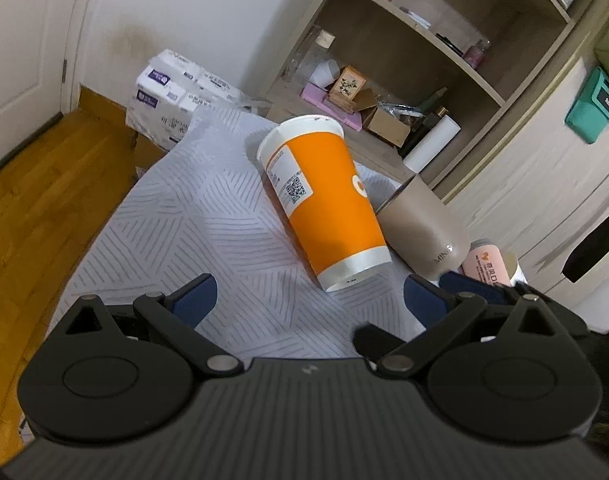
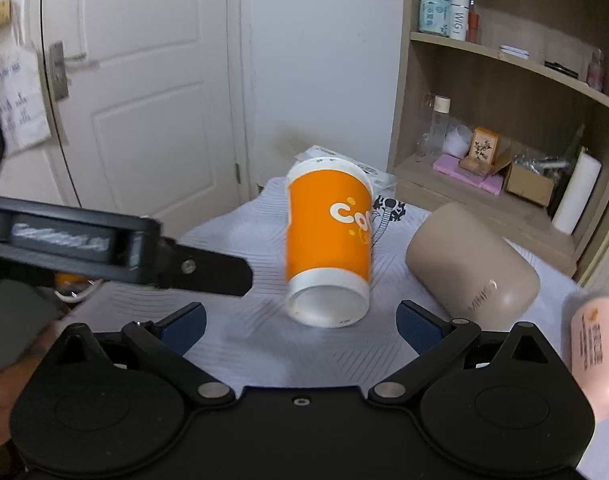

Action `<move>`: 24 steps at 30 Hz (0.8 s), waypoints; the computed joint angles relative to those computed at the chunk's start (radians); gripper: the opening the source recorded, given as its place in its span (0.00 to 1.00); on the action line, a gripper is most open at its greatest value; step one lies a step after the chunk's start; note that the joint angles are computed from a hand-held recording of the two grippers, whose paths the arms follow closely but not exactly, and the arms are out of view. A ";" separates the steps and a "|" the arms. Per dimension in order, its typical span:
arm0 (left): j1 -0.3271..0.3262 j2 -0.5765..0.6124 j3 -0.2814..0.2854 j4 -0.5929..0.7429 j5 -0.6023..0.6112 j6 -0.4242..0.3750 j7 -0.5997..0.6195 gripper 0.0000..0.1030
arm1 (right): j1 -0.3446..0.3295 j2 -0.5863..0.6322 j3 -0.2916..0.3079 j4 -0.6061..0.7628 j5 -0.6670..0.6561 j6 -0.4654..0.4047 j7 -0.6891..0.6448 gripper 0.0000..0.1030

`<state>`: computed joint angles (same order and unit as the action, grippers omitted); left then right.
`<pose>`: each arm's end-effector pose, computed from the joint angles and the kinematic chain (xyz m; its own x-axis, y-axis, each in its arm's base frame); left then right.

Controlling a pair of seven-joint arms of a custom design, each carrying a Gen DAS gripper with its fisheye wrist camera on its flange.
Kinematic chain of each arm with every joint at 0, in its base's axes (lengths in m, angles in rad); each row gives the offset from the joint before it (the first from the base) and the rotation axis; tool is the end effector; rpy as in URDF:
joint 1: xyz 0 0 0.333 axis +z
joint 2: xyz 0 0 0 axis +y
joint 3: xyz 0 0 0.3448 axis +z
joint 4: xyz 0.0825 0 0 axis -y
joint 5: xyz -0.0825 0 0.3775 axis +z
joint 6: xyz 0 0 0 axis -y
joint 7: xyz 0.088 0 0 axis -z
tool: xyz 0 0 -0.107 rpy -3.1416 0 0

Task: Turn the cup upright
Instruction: 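Move the left tool toward the orange cup's base and open its fingers, then close the left gripper around the orange cup's body near its base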

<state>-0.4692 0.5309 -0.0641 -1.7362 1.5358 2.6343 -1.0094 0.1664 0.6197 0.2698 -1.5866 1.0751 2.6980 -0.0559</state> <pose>0.5875 -0.3691 0.3244 0.4402 -0.7389 0.5102 -0.3974 -0.6699 -0.6272 0.6951 0.2489 0.3491 0.8745 -0.4846 0.0209 -0.2878 -0.5530 -0.7819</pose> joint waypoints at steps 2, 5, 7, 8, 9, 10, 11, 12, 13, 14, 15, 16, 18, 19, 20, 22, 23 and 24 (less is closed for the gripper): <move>0.005 0.006 0.002 0.003 0.005 0.013 -0.018 0.98 | 0.026 0.037 -0.010 0.041 -0.025 0.027 0.017 0.99; 0.005 0.009 0.009 0.003 0.025 0.015 -0.059 0.98 | 0.025 0.072 0.015 0.075 -0.031 0.045 -0.008 0.97; 0.005 0.009 0.012 0.000 0.039 0.009 -0.085 0.98 | 0.028 0.095 0.028 0.101 -0.029 0.068 -0.020 0.96; 0.005 0.007 0.013 -0.004 0.047 0.006 -0.102 0.98 | 0.034 0.111 0.026 0.124 -0.043 0.067 -0.011 0.94; 0.007 0.005 0.012 -0.008 0.053 0.004 -0.117 0.98 | 0.039 0.124 0.026 0.141 -0.055 0.068 -0.002 0.90; 0.007 0.002 0.012 -0.013 0.063 -0.001 -0.136 0.98 | 0.044 0.135 0.025 0.155 -0.066 0.073 0.005 0.89; 0.007 0.001 0.011 -0.013 0.067 -0.012 -0.147 0.98 | 0.050 0.148 0.027 0.169 -0.076 0.090 0.005 0.88; 0.004 -0.001 0.010 -0.012 0.067 -0.030 -0.152 0.98 | 0.048 0.158 0.038 0.175 -0.080 0.109 -0.017 0.86; 0.001 0.000 0.008 -0.007 0.068 -0.045 -0.149 0.98 | 0.044 0.164 0.051 0.175 -0.084 0.133 -0.052 0.85; 0.002 0.004 0.005 0.003 0.064 -0.051 -0.138 0.98 | 0.043 0.167 0.057 0.174 -0.094 0.144 -0.073 0.81; 0.003 0.004 0.004 0.006 0.067 -0.049 -0.139 0.98 | 0.044 0.167 0.059 0.171 -0.105 0.148 -0.081 0.76; 0.002 0.006 0.005 0.011 0.078 -0.047 -0.151 0.98 | 0.038 0.165 0.069 0.165 -0.102 0.160 -0.092 0.73; 0.001 0.012 0.003 0.021 0.086 -0.050 -0.159 0.98 | 0.012 0.159 0.108 0.149 -0.074 0.191 -0.143 0.65; 0.002 0.018 0.001 0.029 0.075 -0.049 -0.147 0.98 | 0.000 0.153 0.116 0.142 -0.066 0.182 -0.151 0.65; 0.002 0.022 -0.001 0.035 0.068 -0.047 -0.139 0.98 | -0.008 0.148 0.117 0.141 -0.060 0.165 -0.147 0.65; 0.003 0.033 0.000 0.046 0.064 -0.026 -0.138 0.98 | -0.019 0.129 0.104 0.129 -0.058 0.109 -0.123 0.65; 0.005 0.039 0.001 0.053 0.066 -0.010 -0.142 0.98 | -0.022 0.122 0.098 0.123 -0.054 0.092 -0.118 0.65; 0.005 0.043 0.004 0.057 0.071 0.005 -0.149 0.98 | -0.029 0.113 0.098 0.112 -0.042 0.083 -0.125 0.65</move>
